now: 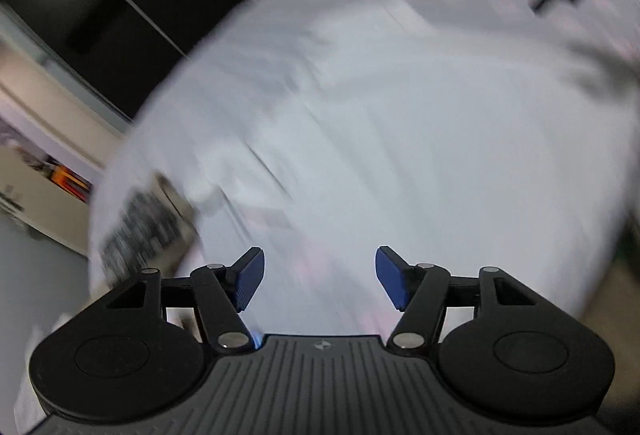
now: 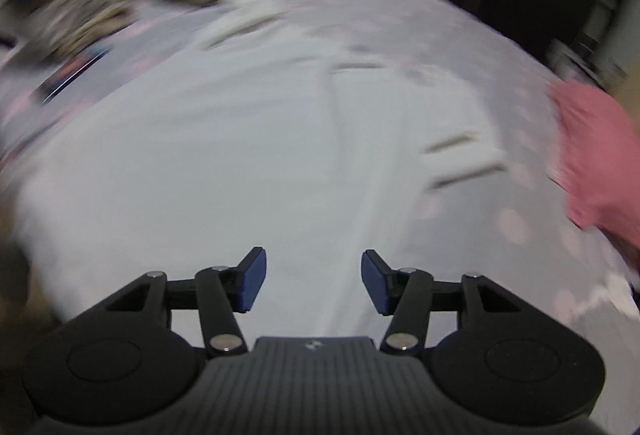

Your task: Fold clothes

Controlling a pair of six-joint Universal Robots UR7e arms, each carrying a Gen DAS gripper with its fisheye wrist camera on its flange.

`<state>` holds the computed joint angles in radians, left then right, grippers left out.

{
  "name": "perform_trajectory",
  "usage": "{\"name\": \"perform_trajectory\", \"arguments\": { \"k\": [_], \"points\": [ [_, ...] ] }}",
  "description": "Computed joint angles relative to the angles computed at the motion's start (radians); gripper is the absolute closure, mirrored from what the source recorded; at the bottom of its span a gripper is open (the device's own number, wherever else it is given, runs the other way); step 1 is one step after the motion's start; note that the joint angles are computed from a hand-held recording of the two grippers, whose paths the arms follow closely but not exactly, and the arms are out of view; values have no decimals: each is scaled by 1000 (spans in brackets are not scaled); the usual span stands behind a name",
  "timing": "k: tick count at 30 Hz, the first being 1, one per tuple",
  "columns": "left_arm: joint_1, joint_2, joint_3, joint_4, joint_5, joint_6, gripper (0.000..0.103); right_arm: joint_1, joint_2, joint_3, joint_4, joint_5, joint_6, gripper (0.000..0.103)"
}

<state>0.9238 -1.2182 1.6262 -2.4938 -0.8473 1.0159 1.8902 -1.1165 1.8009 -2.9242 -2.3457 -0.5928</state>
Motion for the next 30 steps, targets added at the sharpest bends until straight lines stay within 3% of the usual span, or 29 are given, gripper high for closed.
{"name": "perform_trajectory", "arguments": {
  "k": [3, 8, 12, 16, 23, 24, 25, 26, 30],
  "points": [
    [20, 134, -79, -186, -77, 18, 43, -47, 54, -102, -82, -33, 38, 44],
    [75, 358, -250, -306, -227, 16, 42, -152, 163, -311, -101, -10, 63, 44],
    [116, 550, -438, -282, -241, 11, 42, -248, 259, -496, -73, 80, 97, 44],
    [158, 703, -618, -246, -237, -27, 43, -328, 374, -713, 25, 165, 192, 44],
    [210, 843, -834, -140, -233, -109, 44, -410, 554, -989, 91, 289, 368, 44],
    [213, 848, -843, -131, -228, -122, 44, -412, 561, -988, 53, 294, 379, 50],
    [214, 851, -848, -126, -217, -138, 44, -413, 562, -976, 4, 299, 389, 66],
    [215, 853, -853, -121, -205, -154, 44, -413, 564, -966, -44, 303, 400, 97],
    [216, 850, -853, -85, -162, -221, 45, -408, 492, -808, -287, 365, 449, 101]
  ]
}}
